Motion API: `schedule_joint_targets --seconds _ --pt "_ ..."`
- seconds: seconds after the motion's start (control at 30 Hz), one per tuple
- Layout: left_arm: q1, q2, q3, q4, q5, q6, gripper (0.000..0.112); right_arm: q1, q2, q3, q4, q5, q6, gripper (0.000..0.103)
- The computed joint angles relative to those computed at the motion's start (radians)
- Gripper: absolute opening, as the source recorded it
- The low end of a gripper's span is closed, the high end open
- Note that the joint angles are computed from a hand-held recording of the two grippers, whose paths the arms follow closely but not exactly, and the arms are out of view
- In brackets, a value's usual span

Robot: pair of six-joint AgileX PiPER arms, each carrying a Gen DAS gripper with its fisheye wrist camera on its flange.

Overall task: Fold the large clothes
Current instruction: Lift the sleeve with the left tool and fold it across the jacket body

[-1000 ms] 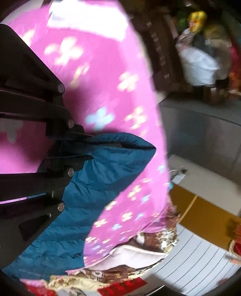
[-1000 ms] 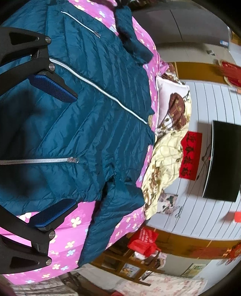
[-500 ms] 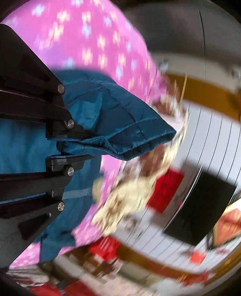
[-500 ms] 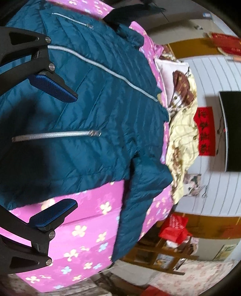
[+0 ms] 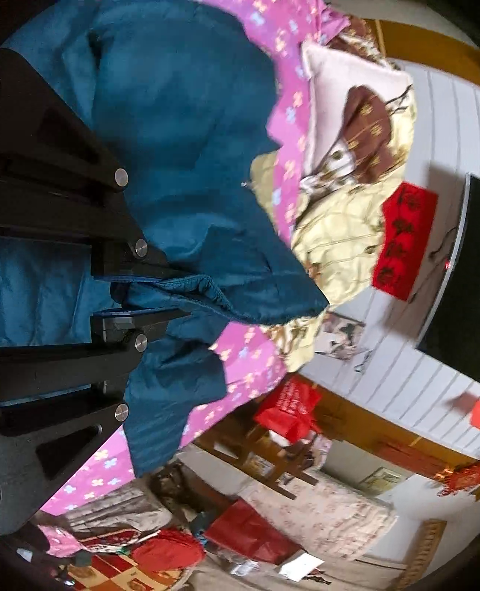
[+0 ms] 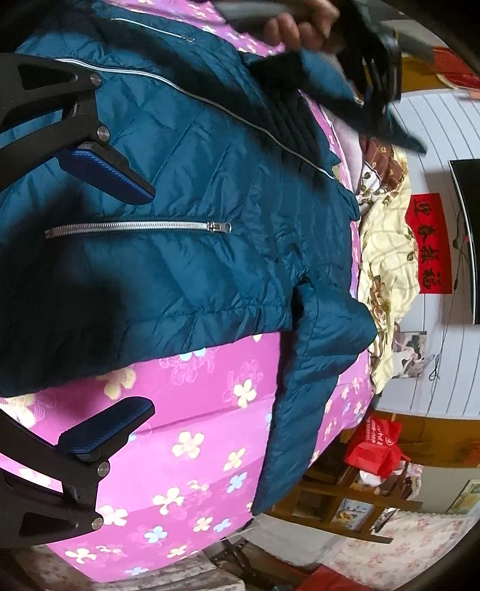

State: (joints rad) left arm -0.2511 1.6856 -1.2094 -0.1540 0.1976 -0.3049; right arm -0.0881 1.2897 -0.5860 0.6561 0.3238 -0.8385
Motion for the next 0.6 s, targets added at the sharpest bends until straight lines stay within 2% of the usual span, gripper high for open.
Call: schedule_joint_targets --seconds 0.07,0.17,0.47,0.6 --pt "-0.013 0.064 -0.04 0.002 -0.001 -0.022 0.009 -0.035 0.005 -0.004 0.067 0.023 -0.077 0.103" --pt "-0.021 0.134 -0.054 -0.174 -0.032 0.113 0.009 -0.084 0.013 -0.01 0.146 0.057 -0.166 0.103" --pt "-0.071 0.249 -0.089 -0.456 -0.074 0.354 0.009 -0.106 0.017 -0.01 0.207 0.086 -0.243 0.103" --pt "-0.091 0.301 -0.134 -0.486 -0.059 0.378 0.009 -0.128 0.024 -0.013 0.223 0.101 -0.264 0.103"
